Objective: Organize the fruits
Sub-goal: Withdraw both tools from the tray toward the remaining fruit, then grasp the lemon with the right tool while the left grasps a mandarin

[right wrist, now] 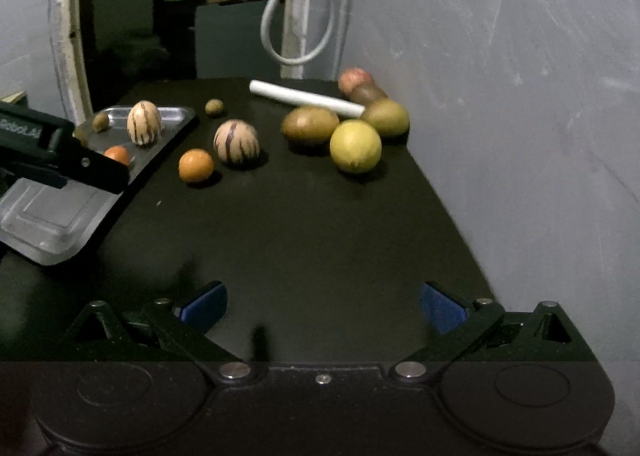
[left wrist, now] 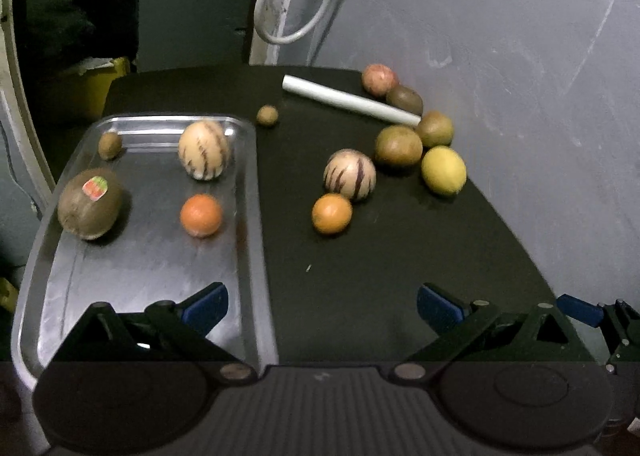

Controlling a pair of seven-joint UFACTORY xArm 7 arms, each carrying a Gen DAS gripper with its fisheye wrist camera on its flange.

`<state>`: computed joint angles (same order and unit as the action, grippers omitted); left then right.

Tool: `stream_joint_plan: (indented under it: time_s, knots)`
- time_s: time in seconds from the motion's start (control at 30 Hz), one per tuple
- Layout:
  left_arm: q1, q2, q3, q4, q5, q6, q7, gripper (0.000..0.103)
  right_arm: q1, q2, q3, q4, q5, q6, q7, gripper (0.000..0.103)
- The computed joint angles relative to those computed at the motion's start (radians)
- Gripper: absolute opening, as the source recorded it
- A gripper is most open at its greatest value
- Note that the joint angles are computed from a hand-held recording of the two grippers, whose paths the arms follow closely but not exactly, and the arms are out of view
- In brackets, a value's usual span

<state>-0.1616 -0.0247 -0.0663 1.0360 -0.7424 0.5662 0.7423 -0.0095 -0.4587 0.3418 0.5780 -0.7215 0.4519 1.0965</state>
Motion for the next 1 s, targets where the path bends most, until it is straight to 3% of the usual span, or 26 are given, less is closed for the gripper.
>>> stream_joint_plan:
  time_s: [0.2,0.4,0.6,0.8,1.0]
  knots:
    - [-0.034,0.052,-0.038,0.029,0.025,-0.129,-0.108,0.102,-0.083,0.089,-0.060,0.053,-0.103,-0.150,-0.110,0.102]
    - [-0.043,0.132,-0.068,0.076,0.115,-0.207,-0.233,0.102,-0.133,0.239,-0.097,0.170,-0.248,-0.208,-0.130,0.102]
    - [-0.031,0.201,-0.093,0.124,0.196,-0.237,-0.306,0.102,-0.107,0.358,-0.164,0.268,-0.398,-0.235,-0.072,0.102]
    - [-0.021,0.253,-0.112,0.164,0.262,-0.254,-0.380,0.102,-0.047,0.451,-0.239,0.342,-0.478,-0.261,-0.056,0.101]
    - [0.011,0.267,-0.159,0.163,0.225,-0.284,-0.323,0.101,0.015,0.511,-0.319,0.388,-0.510,-0.286,-0.082,0.095]
